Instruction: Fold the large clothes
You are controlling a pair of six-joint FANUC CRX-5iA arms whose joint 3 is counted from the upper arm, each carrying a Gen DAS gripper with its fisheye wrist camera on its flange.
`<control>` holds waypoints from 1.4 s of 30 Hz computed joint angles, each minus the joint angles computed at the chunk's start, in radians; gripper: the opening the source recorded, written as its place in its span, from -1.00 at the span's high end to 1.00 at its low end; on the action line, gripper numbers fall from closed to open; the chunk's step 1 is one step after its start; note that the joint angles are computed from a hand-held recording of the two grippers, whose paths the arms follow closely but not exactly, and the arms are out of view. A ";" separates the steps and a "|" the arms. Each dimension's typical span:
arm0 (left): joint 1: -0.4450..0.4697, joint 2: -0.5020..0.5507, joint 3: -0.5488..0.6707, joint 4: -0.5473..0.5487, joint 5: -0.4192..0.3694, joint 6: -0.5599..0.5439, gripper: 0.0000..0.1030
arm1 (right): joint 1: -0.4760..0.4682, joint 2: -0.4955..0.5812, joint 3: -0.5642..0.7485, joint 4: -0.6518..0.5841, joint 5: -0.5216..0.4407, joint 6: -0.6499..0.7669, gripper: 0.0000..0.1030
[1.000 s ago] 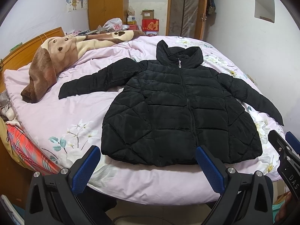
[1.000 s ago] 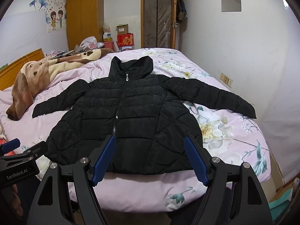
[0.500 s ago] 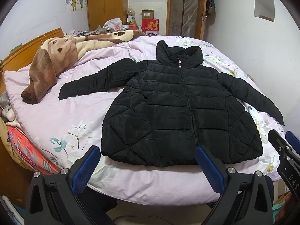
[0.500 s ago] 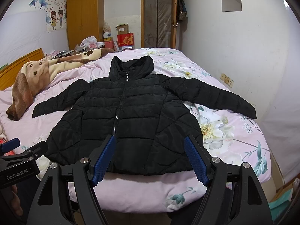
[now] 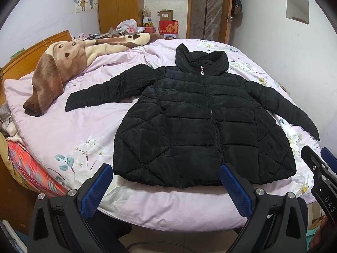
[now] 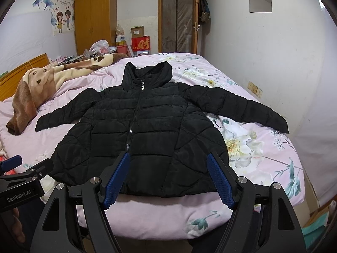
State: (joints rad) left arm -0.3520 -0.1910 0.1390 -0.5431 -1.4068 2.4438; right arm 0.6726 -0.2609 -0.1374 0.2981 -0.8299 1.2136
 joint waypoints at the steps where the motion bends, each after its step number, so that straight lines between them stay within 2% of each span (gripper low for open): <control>1: 0.002 0.000 -0.001 0.003 0.002 -0.002 -0.99 | -0.001 0.001 0.001 -0.001 0.000 0.001 -0.46; 14: 0.040 -0.005 -0.020 0.033 0.019 -0.022 -0.99 | 0.005 0.024 -0.004 0.015 0.004 -0.009 -0.46; 21: 0.123 -0.002 -0.045 0.098 0.085 -0.083 -0.99 | 0.007 0.074 0.035 0.012 -0.006 0.005 -0.46; 23: 0.163 -0.013 -0.068 0.126 0.127 -0.116 -0.99 | 0.004 0.097 0.055 -0.006 -0.004 0.023 -0.46; 26: 0.262 -0.033 -0.109 0.201 0.187 -0.184 -0.99 | 0.003 0.131 0.090 -0.041 0.019 0.070 -0.46; 29: 0.340 -0.040 -0.122 0.197 0.213 -0.242 -0.99 | 0.004 0.162 0.118 -0.086 0.078 0.128 -0.46; 32: 0.480 -0.050 -0.156 0.252 0.257 -0.296 -0.99 | 0.000 0.214 0.187 -0.178 0.097 0.232 -0.46; 35: 0.629 -0.058 -0.199 0.327 0.312 -0.358 -0.99 | -0.009 0.283 0.280 -0.282 0.079 0.312 -0.47; 37: 0.752 -0.070 -0.259 0.415 0.400 -0.405 -0.99 | -0.005 0.332 0.339 -0.319 0.053 0.349 -0.49; 42: 0.940 0.004 -0.277 0.503 0.467 -0.477 -0.99 | 0.018 0.476 0.495 -0.350 -0.042 0.406 -0.50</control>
